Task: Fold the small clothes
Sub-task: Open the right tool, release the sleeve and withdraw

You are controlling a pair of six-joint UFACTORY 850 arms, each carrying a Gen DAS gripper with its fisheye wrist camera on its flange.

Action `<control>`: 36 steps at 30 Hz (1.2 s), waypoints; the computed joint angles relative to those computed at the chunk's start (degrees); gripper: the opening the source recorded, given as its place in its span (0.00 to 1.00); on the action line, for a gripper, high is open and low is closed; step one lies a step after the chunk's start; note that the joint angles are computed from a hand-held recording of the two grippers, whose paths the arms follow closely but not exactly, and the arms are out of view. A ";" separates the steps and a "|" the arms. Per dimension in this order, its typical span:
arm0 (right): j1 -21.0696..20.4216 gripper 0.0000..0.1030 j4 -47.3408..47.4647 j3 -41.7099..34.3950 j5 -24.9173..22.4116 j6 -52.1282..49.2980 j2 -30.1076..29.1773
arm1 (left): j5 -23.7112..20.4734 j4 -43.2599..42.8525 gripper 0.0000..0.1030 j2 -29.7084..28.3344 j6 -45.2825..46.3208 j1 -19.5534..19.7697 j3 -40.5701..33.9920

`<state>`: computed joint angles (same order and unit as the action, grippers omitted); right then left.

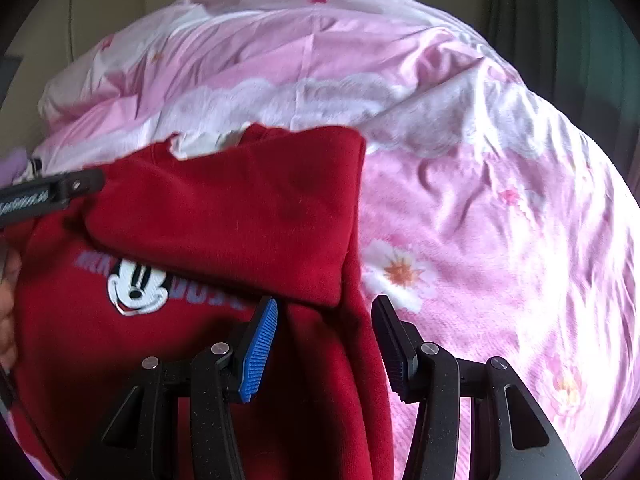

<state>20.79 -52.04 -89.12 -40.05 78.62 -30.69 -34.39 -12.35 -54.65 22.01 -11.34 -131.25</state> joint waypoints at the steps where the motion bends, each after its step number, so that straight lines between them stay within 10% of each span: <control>1: -0.01 0.49 0.24 -0.30 -0.46 -0.78 -0.51 | 0.03 0.67 1.00 -0.33 -0.57 -0.07 -0.23; 17: -3.95 0.49 -2.87 3.04 3.70 12.81 1.35 | -3.71 4.48 1.00 -6.23 -4.72 -0.71 -8.26; 23: -5.72 0.49 6.64 2.61 7.76 3.57 0.12 | -2.83 6.82 1.00 -6.12 -6.55 -1.03 -7.45; 27: -6.14 0.35 4.56 4.51 11.02 5.96 1.16 | -2.96 8.93 1.00 -6.50 -8.08 -1.22 -7.40; 36: -4.97 0.35 1.45 5.52 8.10 10.25 1.34 | -0.97 8.40 1.00 -5.07 -6.76 -1.11 -4.41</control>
<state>15.83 -50.59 -83.60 -31.95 88.87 -29.35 -35.36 -3.95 -59.72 15.25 -12.45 -135.66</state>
